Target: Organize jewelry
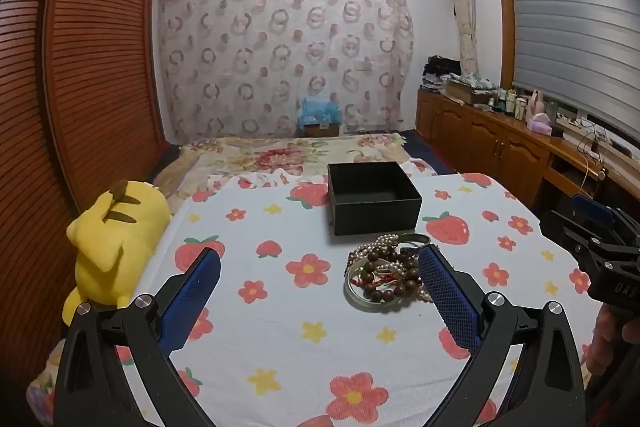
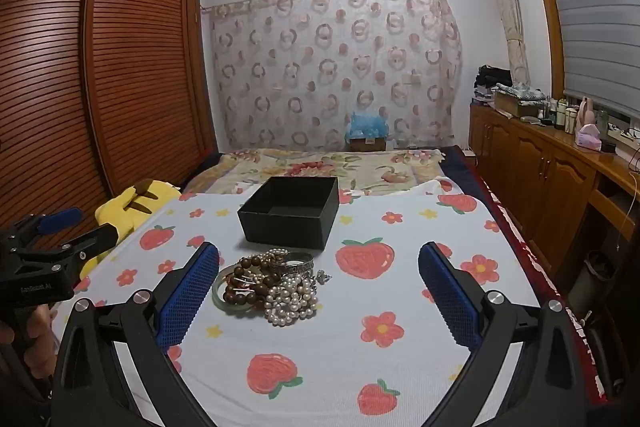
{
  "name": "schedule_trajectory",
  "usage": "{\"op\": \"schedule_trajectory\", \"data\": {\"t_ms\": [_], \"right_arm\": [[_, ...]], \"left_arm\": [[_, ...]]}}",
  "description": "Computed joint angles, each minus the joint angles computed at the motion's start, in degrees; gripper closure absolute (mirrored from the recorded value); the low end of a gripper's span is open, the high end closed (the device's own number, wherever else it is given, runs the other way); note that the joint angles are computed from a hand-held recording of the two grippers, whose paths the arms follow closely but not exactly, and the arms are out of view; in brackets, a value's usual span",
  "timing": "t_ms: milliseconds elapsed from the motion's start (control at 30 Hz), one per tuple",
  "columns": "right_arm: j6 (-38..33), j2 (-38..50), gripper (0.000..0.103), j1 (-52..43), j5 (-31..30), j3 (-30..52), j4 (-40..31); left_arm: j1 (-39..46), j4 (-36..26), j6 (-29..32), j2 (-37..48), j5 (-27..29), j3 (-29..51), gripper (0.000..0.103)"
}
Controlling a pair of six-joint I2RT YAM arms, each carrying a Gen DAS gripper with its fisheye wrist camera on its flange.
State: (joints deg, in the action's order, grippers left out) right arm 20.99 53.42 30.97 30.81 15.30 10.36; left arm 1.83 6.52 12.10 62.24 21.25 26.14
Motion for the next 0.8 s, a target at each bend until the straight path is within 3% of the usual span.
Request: {"op": "schedule_trajectory", "data": {"t_ms": [267,333,800], "right_arm": [[0.0,-0.3,0.002,0.3,0.2,0.1,-0.3],[0.1,-0.6,0.002,0.3,0.3,0.1,-0.5],[-0.1,-0.3,0.002,0.4,0.4,0.1,-0.2]], "left_arm": [[1.9,-0.4,0.7,0.1,1.9,0.4,0.007],[-0.1,0.0,0.5,0.0,-0.1,0.0,0.007],[-0.3,0.4,0.5,0.0,-0.2,-0.2,0.007]]}}
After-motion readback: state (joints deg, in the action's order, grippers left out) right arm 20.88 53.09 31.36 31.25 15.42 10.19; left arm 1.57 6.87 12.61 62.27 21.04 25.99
